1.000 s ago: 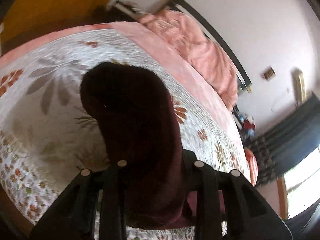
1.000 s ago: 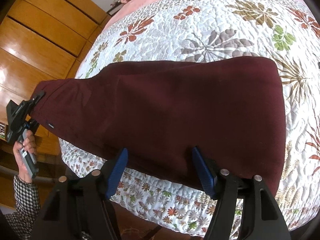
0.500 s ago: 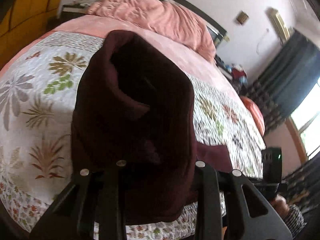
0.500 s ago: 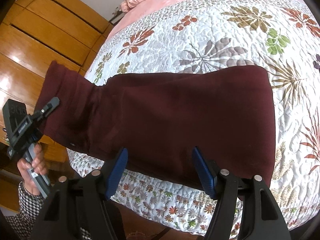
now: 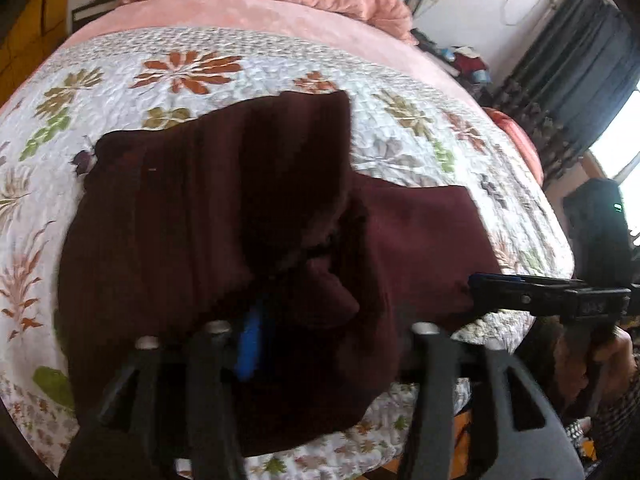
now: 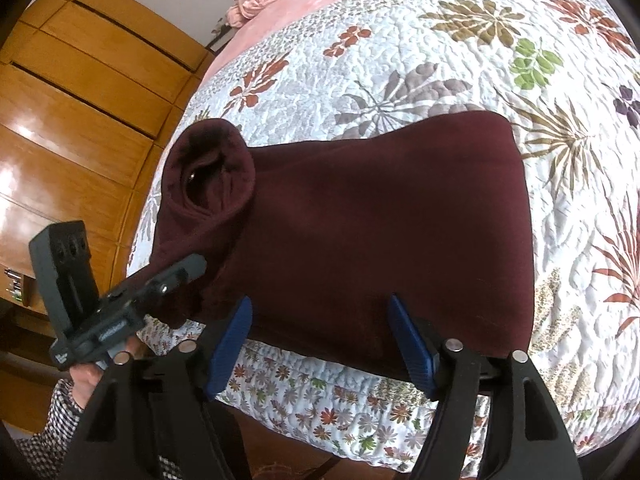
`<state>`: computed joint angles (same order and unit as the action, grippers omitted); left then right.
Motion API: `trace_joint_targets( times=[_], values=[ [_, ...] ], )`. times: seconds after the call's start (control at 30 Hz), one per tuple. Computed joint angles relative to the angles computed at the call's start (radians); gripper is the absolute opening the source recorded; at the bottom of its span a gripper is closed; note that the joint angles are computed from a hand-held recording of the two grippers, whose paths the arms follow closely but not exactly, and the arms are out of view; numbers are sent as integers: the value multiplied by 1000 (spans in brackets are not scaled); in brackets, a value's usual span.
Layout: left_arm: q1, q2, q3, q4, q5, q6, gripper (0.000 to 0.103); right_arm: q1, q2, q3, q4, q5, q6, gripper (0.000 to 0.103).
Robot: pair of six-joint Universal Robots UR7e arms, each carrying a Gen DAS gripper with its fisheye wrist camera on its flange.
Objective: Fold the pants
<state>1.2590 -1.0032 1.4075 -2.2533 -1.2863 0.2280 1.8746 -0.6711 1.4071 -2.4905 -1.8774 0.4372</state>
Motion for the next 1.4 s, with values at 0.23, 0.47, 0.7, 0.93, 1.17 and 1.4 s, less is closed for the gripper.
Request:
trace_joint_targets(
  times=[0.23,0.47,0.7,0.93,1.17,1.4],
  values=[
    [0,-57,3,47,-50,-48,90,3,-7,10,-21,-5,-6,72],
    [50,-37,-42,43,58,-150,82,9,31,-43,94,-72,-9,73],
    [36,-52,-33,4,51,-113,88,48,56,-126,108,-35,-56,93],
    [43,-28,-97,51,202,-141,88,48,180,-310,234,67,-38,96],
    [73,-6,-151,128,217,-171,88,31,310,-483,337,114,20,96],
    [87,1,-167,150,212,-200,89,39,373,-553,350,129,-26,56]
  ],
)
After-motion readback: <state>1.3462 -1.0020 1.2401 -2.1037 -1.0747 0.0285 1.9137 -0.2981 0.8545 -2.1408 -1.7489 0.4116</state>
